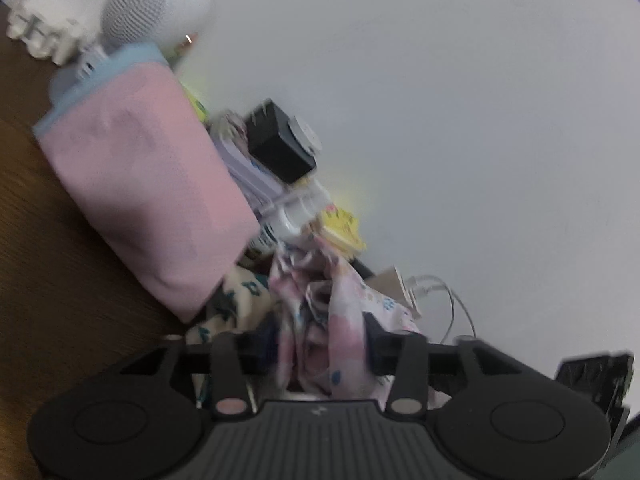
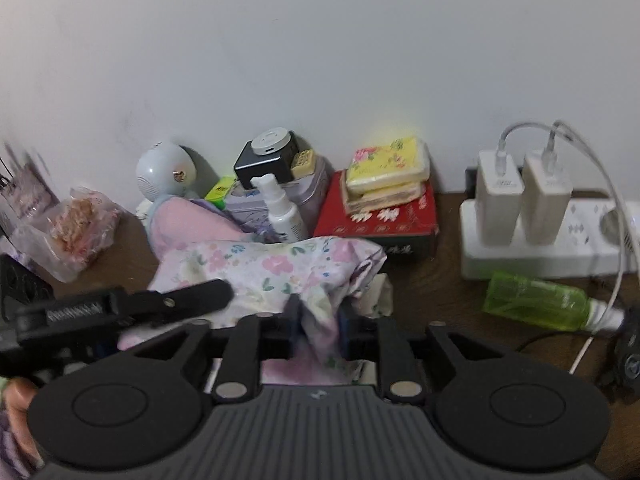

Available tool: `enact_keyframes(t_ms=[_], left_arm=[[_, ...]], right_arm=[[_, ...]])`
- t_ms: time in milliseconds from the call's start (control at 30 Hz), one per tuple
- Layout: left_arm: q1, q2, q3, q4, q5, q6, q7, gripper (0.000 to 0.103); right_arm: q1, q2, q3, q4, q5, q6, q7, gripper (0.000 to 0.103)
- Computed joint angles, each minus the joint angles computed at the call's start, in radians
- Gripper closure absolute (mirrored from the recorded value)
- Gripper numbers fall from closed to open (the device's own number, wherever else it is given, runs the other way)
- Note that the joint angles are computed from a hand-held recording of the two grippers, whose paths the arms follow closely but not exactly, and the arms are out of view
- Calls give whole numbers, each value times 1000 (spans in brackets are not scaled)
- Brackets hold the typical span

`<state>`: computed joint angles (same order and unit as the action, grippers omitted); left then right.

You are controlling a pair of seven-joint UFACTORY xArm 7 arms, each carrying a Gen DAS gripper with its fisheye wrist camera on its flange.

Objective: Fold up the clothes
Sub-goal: 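Lower the rolled dress onto the folded clothes stack and open both grippers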

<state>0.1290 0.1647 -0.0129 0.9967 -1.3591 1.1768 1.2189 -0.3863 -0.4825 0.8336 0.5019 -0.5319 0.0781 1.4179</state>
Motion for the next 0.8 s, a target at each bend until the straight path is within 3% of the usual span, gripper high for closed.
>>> enact_keyframes(t_ms=[33,133,200,267,333,433,500,733,800], left_arm=[[1,-19,3,-10,-11,-18,0,43],[6,-126,23,-73,-112,-72,114,44],[-2,-208,40,-130,-195,-95,212,48],[-44,-294,29,-189,-226,-179,345,74],[-99,-336,4,-227,-228,-280,447,89],[-181,-329,-33,-251,-269,-433,559,91],[-213,-273,-40,-229,-284,-504,572,94],[-221,-223,-23,-226,-317,-491,654,94],[-217,-236,-17,-230,-303,-481,625,94]], right_arm=[[1,-36,7,-3,0,23,9,54],[32,-171,13,3,-25,124,8,54],[12,-260,56,24,-69,184,16,65],[-19,-277,93,56,-106,199,4,81],[-47,-217,121,93,-119,195,-20,87],[-137,-126,196,128,-147,179,5,92],[-198,-102,238,125,-163,144,44,94],[-353,-159,368,74,-139,26,97,95],[-320,-165,348,66,-109,37,73,95]])
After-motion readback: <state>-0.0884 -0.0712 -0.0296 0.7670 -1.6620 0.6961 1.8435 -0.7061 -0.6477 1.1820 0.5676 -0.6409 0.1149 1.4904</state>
